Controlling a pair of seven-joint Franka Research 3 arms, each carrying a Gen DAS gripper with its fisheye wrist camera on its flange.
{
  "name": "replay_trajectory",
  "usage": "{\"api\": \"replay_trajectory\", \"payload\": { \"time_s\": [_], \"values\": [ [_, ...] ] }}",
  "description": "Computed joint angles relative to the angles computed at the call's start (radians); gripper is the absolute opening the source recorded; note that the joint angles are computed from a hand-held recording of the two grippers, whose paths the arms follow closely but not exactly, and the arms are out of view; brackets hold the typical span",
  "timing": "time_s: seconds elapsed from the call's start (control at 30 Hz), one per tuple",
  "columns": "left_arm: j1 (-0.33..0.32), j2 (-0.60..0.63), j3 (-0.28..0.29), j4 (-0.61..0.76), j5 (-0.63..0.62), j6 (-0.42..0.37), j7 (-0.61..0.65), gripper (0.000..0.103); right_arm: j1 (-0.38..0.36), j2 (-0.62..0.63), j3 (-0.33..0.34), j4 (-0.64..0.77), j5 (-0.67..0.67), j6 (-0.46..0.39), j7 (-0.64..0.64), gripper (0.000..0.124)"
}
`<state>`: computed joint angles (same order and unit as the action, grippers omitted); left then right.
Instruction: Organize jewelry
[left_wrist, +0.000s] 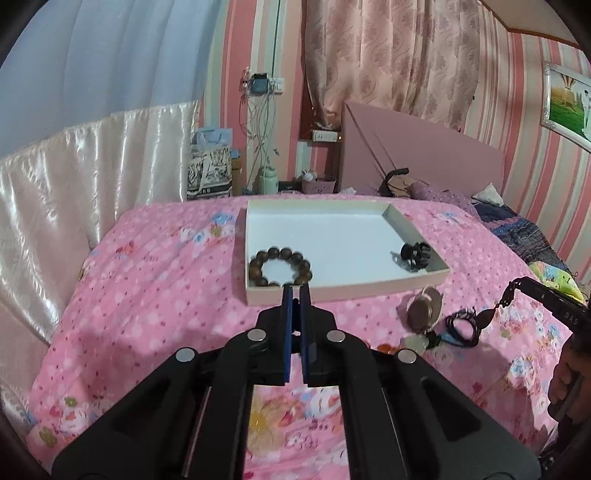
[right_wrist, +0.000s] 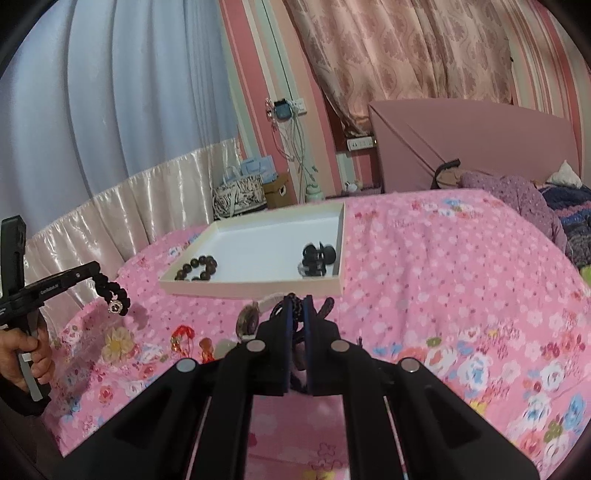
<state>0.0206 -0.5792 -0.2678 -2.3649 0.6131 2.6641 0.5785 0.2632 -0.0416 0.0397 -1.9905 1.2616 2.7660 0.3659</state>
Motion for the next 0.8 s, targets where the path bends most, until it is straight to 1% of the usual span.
{"api": "replay_trajectory", "payload": {
  "time_s": [0.07, 0.3, 0.5, 0.63, 0.8],
  "values": [
    [0.015, 0.014, -0.009, 0.018, 0.016, 0.008, -0.01, 0.001, 0.001, 0.007, 0.001, 0.019, 0.001, 0.002, -0.005, 0.005],
    [0.035, 0.09, -0.005, 0.091, 0.051, 0.047, -0.015, 0.001, 0.0, 0.048, 0.016, 0.106, -0.001, -0.005, -0.005, 0.005],
    [0.035, 0.172, 0.008, 0.165, 0.064, 0.083, -0.004, 0.001, 0.0, 0.098, 0.04, 0.187, -0.03, -0.017, 0.015, 0.005],
    [0.043, 0.234, 0.009, 0.208, 0.087, 0.102, -0.03, 0.001, -0.005, 0.133, 0.056, 0.241, -0.004, -0.029, 0.011, 0.005],
    [0.036, 0.318, 0.017, 0.273, 0.117, 0.101, -0.051, 0.001, -0.015, 0.184, 0.075, 0.302, 0.017, -0.05, 0.005, 0.005]
  ]
}}
